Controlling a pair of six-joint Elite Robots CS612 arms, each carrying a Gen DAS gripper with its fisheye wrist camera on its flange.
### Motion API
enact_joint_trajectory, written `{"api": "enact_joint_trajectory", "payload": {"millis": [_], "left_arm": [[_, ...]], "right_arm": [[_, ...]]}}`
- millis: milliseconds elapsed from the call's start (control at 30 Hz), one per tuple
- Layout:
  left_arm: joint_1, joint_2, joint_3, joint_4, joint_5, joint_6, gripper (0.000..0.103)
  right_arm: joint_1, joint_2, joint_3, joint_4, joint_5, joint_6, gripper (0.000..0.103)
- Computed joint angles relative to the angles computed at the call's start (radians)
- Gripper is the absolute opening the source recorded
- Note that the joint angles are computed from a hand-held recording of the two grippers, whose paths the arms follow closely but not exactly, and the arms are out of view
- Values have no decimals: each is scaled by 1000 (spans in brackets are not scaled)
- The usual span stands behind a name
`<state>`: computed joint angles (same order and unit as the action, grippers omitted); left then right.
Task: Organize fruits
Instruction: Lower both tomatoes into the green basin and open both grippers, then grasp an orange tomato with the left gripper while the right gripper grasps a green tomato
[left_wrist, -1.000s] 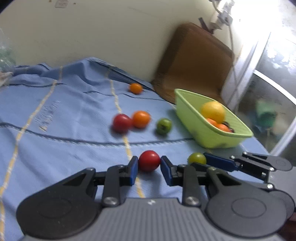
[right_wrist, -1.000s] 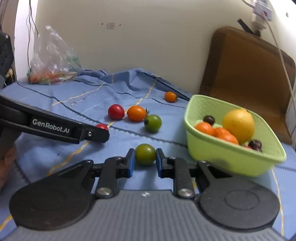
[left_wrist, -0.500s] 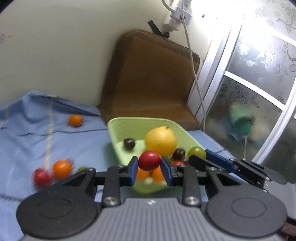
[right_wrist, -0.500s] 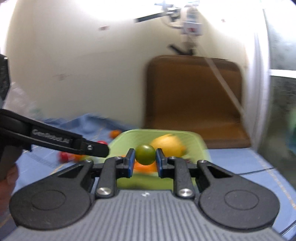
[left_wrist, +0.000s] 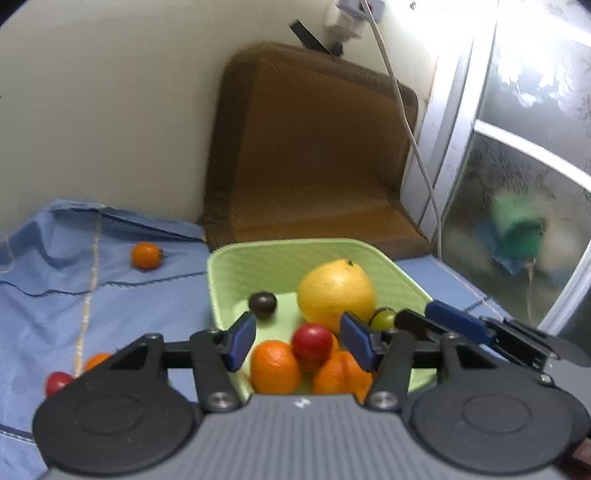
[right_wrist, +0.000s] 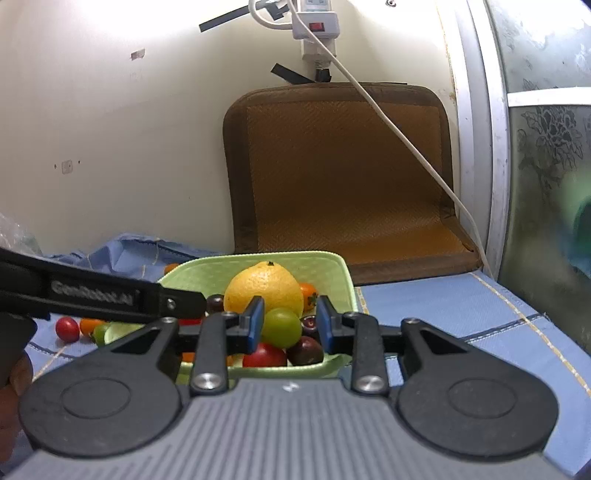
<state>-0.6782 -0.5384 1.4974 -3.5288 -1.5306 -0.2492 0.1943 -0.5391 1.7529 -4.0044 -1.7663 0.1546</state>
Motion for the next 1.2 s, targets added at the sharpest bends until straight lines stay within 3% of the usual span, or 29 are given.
{"api": "enact_joint_trajectory", "payload": {"millis": [133,267,400,467,600,733,833,900,967,1033,1100,1133,1200], "left_arm": [[29,-19,36,-74,33,-24,50],[84,-49,60,-12,45,-52,48],[147,-53,35,121,-138,-47,48],[162,-46,15,179,-198,-21,48],[167,-32,-20,277,-254,91,44],[170,-26,-32,322,-276,157,43],[181,-26,-33,332,-303,147,42],[183,-17,-40,320,-303,135,32],[185,-10,-45,306,-302,110,30],[186,-8,-47,297,-303,85,30],[186,-8,-44,288,-309,65,29],[189,-8,-41,278,-335,51,29],[191,-11,-29,247,-376,25,29]], "right_arm": [[-1,4,12,-75,27,7,34],[-3,-6,31,-132,168,-19,34],[19,-19,19,-50,321,-99,33],[38,-23,-6,43,343,-167,33],[88,-12,-76,215,233,-330,33],[118,11,-138,282,123,-442,33],[133,22,-172,322,84,-498,33],[146,31,-192,347,45,-538,33],[154,41,-212,383,14,-573,32],[163,58,-227,361,-22,-613,20],[159,49,-208,340,-8,-596,16],[155,42,-195,333,3,-576,2],[154,30,-161,289,8,-560,2]]}}
